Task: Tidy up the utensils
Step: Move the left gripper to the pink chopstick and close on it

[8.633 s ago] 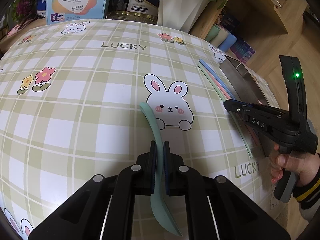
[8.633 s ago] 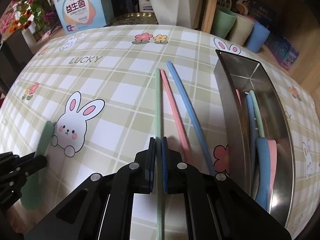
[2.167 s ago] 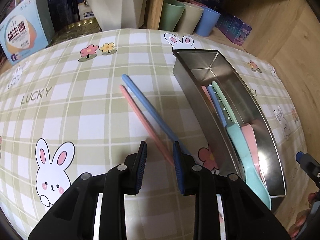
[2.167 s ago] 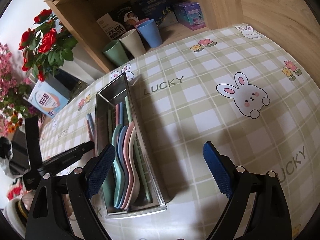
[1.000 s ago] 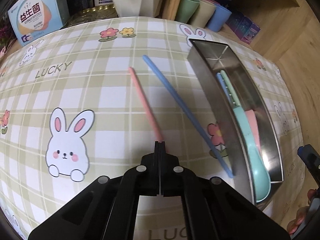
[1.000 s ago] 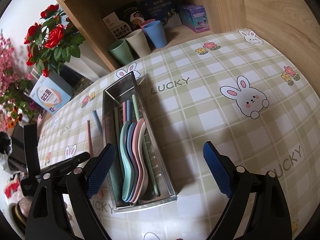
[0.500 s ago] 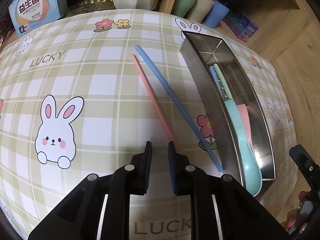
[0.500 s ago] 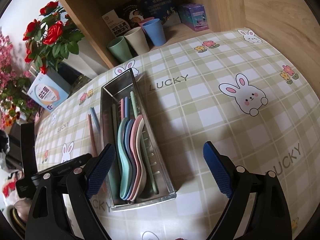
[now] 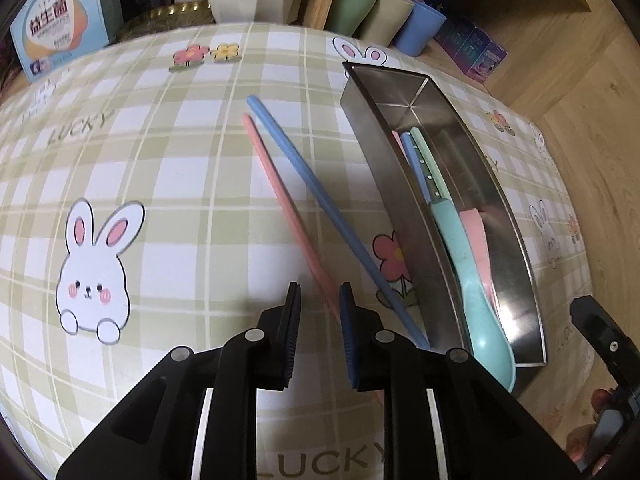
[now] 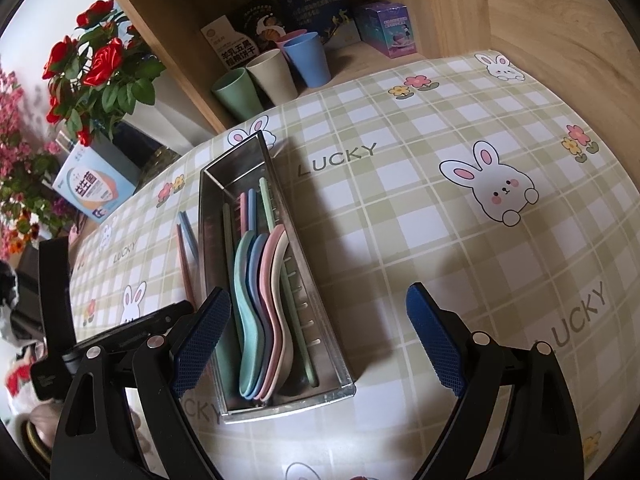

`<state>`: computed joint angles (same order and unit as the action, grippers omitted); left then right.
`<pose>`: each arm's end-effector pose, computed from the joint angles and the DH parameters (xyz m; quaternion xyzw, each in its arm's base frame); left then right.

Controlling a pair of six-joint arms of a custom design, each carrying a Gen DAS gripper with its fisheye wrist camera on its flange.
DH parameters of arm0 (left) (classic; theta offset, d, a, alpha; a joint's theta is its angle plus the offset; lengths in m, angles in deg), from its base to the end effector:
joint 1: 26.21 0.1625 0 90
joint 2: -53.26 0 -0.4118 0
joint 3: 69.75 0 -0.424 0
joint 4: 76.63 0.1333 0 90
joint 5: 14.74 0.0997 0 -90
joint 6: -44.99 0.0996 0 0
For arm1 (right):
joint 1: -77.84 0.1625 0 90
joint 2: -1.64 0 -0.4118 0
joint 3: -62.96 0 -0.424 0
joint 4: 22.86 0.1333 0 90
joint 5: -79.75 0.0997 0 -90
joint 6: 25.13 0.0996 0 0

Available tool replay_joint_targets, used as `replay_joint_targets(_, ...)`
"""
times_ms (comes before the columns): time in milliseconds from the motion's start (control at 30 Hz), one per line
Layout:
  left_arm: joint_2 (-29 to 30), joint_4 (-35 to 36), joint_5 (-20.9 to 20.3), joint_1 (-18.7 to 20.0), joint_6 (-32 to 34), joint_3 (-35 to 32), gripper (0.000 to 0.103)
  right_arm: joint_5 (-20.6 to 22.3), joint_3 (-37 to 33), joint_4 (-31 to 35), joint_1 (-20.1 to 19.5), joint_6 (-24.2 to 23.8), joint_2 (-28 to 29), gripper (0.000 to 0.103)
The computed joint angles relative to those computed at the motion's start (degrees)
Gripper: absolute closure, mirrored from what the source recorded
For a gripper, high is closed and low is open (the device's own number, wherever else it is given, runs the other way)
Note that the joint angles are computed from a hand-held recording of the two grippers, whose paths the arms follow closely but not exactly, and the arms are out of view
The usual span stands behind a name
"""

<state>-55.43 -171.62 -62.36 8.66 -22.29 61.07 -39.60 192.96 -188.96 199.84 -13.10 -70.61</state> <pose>-0.1598 -0.3556 0.2932 -0.0440 0.9225 -0.2463 0.2939 0.3227 -0.3570 0.1451 0.1258 -0.9475 0.2367 0.1740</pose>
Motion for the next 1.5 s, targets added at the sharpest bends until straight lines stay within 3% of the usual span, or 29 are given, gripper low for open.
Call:
replay_joint_targets(200, 1.5, -0.1, 1.6, 0.0, 1.3, -0.2, 0.084, -1.9, -0.2, 1.1, 0.3, 1.3, 0.0, 0.017)
replay_joint_targets(267, -0.1, -1.0, 1.2, -0.1, 1.7, 0.6, 0.093, -2.8, -0.3, 1.2, 0.6, 1.0, -0.1, 0.017)
replay_joint_targets(433, -5.9, 0.6, 1.2, -1.6, 0.2, 3.1, 0.096, -1.4, -0.4, 1.8, 1.0, -1.4, -0.5, 0.016)
replay_joint_targets(667, -15.3, 10.0, 2.7, -3.5, -5.3, 4.0, 0.103, -0.3, -2.4, 2.9, 3.6, -6.8, 2.1, 0.017)
replay_joint_targets(733, -18.3, 12.0, 3.0, -4.6, -6.2, 4.3, 0.103, 0.0, -3.8, 4.3, 4.5, -7.7, 3.3, 0.027)
replay_joint_targets(933, -26.4, 22.2, 3.9, -7.6, -11.8, 3.7, 0.103, -0.9, -8.2, 7.5, 6.7, -9.1, 7.9, 0.029)
replay_joint_targets(1067, -28.8, 19.7, 3.4, -7.9, -8.8, 4.3, 0.101, -1.4, -11.5, 9.1, 8.2, -10.0, 11.3, 0.029)
replay_joint_targets(1200, -28.2, 9.1, 1.9, -7.1, 0.9, 6.1, 0.086, -2.3, -14.5, 10.6, 9.2, -12.0, 14.3, 0.036)
replay_joint_targets(1300, -25.1, 4.6, 0.7, -5.4, 4.9, 6.7, 0.085, -2.6, -15.7, 11.6, 9.5, -11.7, 15.1, 0.037)
replay_joint_targets(1500, -21.2, 3.9, 1.2, -3.0, 6.1, 6.7, 0.085, -2.3, -15.4, 11.9, 9.5, -11.4, 14.9, 0.037)
